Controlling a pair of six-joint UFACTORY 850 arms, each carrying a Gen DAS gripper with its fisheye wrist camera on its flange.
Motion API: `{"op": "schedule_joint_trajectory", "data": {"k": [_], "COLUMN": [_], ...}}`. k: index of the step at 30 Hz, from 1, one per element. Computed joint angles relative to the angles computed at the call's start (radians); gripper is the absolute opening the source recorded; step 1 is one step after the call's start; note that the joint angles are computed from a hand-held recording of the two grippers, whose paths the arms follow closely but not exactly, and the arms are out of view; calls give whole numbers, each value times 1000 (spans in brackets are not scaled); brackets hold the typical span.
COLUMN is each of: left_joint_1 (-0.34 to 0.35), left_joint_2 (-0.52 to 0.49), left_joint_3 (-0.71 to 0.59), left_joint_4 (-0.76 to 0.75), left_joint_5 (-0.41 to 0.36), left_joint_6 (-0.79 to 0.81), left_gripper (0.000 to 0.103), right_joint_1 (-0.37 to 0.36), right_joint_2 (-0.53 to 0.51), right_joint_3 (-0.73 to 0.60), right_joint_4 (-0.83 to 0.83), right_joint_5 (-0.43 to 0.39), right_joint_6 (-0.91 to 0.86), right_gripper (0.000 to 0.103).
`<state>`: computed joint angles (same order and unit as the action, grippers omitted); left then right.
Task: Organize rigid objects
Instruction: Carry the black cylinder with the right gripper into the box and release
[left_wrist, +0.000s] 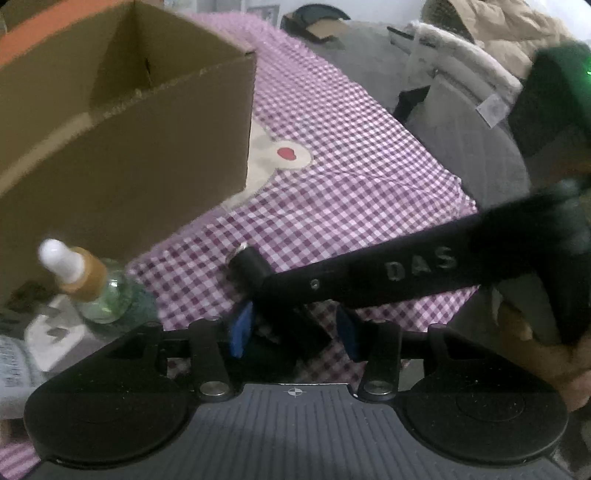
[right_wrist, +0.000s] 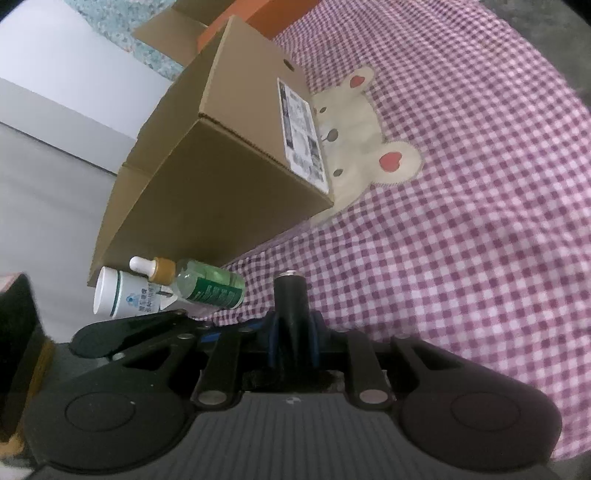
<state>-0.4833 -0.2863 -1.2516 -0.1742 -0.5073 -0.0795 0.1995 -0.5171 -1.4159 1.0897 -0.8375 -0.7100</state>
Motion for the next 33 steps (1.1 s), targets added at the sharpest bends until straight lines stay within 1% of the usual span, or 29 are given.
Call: {"op": "schedule_joint_trajectory", "data": {"k": [2, 5, 10, 13, 15, 18, 21, 29, 33], "left_joint_1": [9, 4, -25, -29, -33, -41, -42, -76, -98], "left_joint_2": [-10, -20, -30, -35, -36, -42, -35, 34, 89], "left_joint_3": [-11, -16, -33, -39, -38, -43, -40, -1, 24], "left_joint_4": [-64, -85, 36, 72, 107, 186, 182, 310, 448], "left_joint_5": [-1, 12, 15, 21, 28, 32, 32, 83, 109], "left_joint_6": [44, 68, -21, -55, -84, -151, -139, -255, -382], "left_gripper": [48, 48, 43, 41, 40, 35, 32, 32, 32], "right_joint_1": [-8, -19, -37, -44, -46, -45, -42, -51, -47], "right_joint_2": [0, 5, 10, 3, 8, 18, 40, 132, 199], "right_joint_3": [-2, 6, 23, 27, 39, 66, 100, 174, 207], "right_joint_4": [-3, -2, 26, 54, 82, 139, 174, 241, 276], "right_joint_5": [-4, -2, -7, -7, 5, 29, 56, 92, 114], "right_joint_6": [4, 6, -11, -21, -47, -91, -120, -193, -249], "right_gripper": [20, 20, 21, 23, 23, 23, 23, 23, 23]}}
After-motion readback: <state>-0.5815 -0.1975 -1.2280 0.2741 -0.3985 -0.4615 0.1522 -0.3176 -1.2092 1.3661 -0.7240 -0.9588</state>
